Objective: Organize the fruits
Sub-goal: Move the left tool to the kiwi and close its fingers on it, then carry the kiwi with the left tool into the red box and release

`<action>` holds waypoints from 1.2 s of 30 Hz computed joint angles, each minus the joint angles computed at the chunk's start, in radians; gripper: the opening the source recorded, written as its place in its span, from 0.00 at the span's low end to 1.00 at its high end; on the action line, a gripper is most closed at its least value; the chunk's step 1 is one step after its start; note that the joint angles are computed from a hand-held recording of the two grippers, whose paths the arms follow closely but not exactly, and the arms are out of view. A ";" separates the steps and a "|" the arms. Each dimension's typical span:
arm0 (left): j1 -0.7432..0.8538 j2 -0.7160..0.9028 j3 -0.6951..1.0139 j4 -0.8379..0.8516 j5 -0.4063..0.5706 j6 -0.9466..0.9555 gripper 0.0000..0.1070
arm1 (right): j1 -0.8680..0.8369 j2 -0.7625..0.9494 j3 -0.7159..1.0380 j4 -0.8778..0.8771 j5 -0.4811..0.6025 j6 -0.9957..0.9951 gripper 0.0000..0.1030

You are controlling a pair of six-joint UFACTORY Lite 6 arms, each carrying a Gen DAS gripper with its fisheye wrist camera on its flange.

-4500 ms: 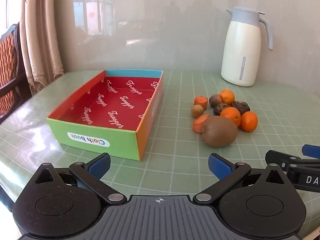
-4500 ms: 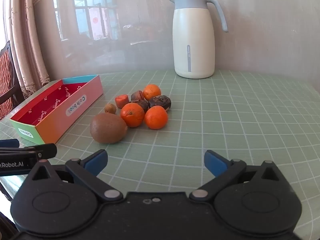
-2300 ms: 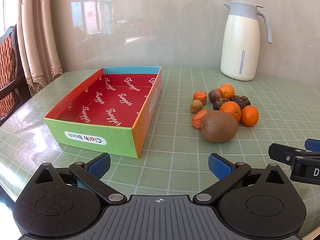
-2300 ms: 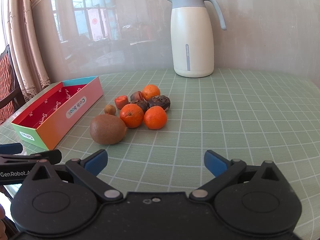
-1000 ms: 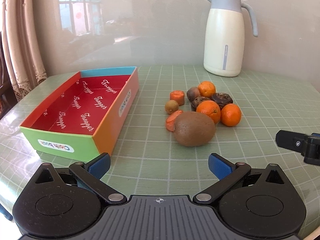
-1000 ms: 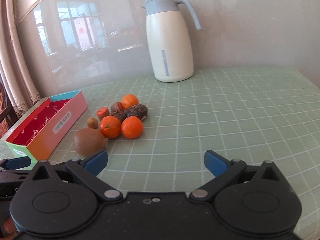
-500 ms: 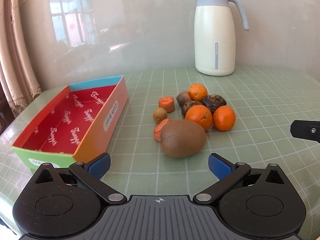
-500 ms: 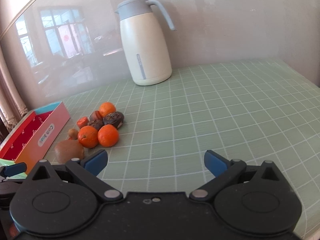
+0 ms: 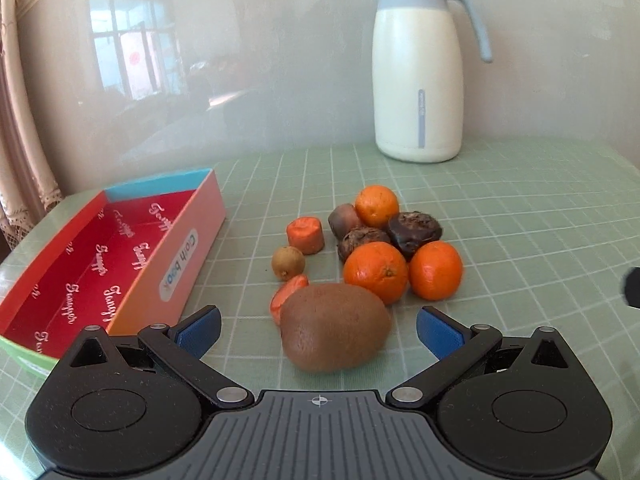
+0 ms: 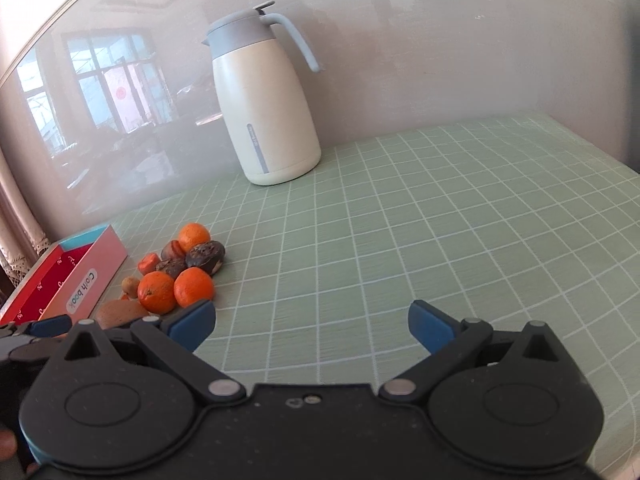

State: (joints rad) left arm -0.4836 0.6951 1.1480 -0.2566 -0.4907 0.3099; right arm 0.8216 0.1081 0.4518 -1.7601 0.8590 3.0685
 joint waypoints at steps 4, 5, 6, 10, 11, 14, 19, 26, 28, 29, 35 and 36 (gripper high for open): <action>0.008 0.059 0.080 0.028 0.051 -0.047 0.96 | -0.009 -0.009 -0.012 -0.016 0.000 0.017 1.00; 0.010 0.069 0.092 0.039 0.055 -0.058 0.96 | -0.011 -0.009 -0.014 -0.020 0.000 0.019 1.00; 0.007 0.076 0.097 0.041 0.052 -0.060 0.96 | -0.012 -0.009 -0.015 -0.022 0.001 0.020 1.00; -0.003 0.092 0.103 0.053 0.031 -0.080 0.96 | -0.013 -0.006 -0.015 -0.015 0.002 0.010 1.00; -0.003 0.092 0.101 0.072 0.030 -0.098 0.90 | -0.014 -0.005 -0.015 -0.011 0.003 0.006 1.00; -0.002 0.107 0.126 0.096 0.064 -0.110 0.75 | -0.013 -0.004 -0.012 0.021 0.005 -0.016 1.00; -0.004 0.111 0.129 0.070 0.063 -0.096 0.67 | 0.007 0.017 0.011 0.142 0.051 -0.087 1.00; 0.010 0.104 0.115 0.086 0.053 -0.130 0.59 | 0.042 0.090 0.089 0.358 0.189 -0.228 1.00; 0.012 0.099 0.105 0.097 0.048 -0.144 0.59 | 0.038 0.082 0.079 0.354 0.192 -0.210 1.00; 0.014 0.096 0.101 0.107 0.046 -0.154 0.59 | 0.036 0.071 0.066 0.335 0.183 -0.191 1.00; 0.014 0.050 0.027 0.114 -0.024 -0.140 0.59 | 0.042 0.087 0.087 0.318 0.181 -0.208 1.00; 0.016 0.039 0.009 0.121 -0.042 -0.141 0.59 | 0.042 0.092 0.095 0.321 0.183 -0.215 1.00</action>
